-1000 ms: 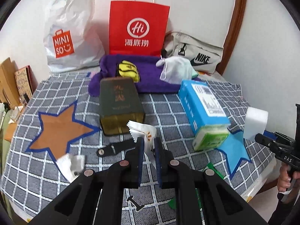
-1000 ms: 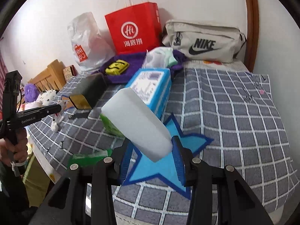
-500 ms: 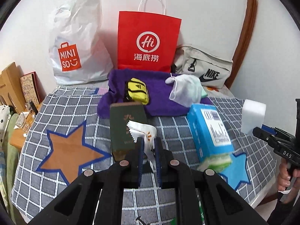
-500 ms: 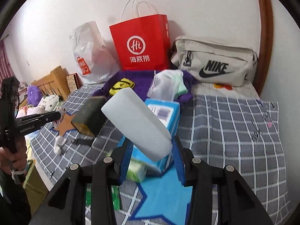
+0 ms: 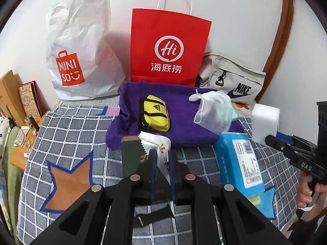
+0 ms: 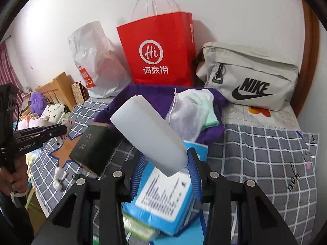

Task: Organize soft objects
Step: 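Carry the snack packet and sponge block toward the purple towel with both tools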

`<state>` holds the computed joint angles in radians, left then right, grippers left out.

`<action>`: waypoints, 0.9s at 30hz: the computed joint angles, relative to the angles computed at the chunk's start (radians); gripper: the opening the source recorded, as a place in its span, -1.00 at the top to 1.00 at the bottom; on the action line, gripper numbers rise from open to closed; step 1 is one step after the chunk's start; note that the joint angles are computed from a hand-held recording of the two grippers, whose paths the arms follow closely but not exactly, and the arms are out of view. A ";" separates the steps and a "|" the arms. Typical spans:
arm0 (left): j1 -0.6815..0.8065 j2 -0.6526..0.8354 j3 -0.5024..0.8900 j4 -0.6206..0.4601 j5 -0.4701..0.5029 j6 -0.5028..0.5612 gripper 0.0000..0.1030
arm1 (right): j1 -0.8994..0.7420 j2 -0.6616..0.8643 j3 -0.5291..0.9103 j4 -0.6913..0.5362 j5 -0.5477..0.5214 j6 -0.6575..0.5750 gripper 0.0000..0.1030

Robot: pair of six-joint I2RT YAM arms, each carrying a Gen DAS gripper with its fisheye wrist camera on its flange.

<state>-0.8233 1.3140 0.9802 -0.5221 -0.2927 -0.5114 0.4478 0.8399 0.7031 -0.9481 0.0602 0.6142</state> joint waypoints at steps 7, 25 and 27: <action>0.084 0.096 0.079 0.032 0.058 0.061 0.77 | -0.163 0.192 -0.001 0.158 -0.095 -0.174 0.19; 0.197 0.319 0.205 0.104 0.153 0.130 0.77 | -0.278 0.737 0.104 0.373 -0.290 -0.340 0.17; 0.200 0.346 0.223 0.109 0.167 0.137 0.77 | -0.281 0.779 0.114 0.380 -0.302 -0.344 0.16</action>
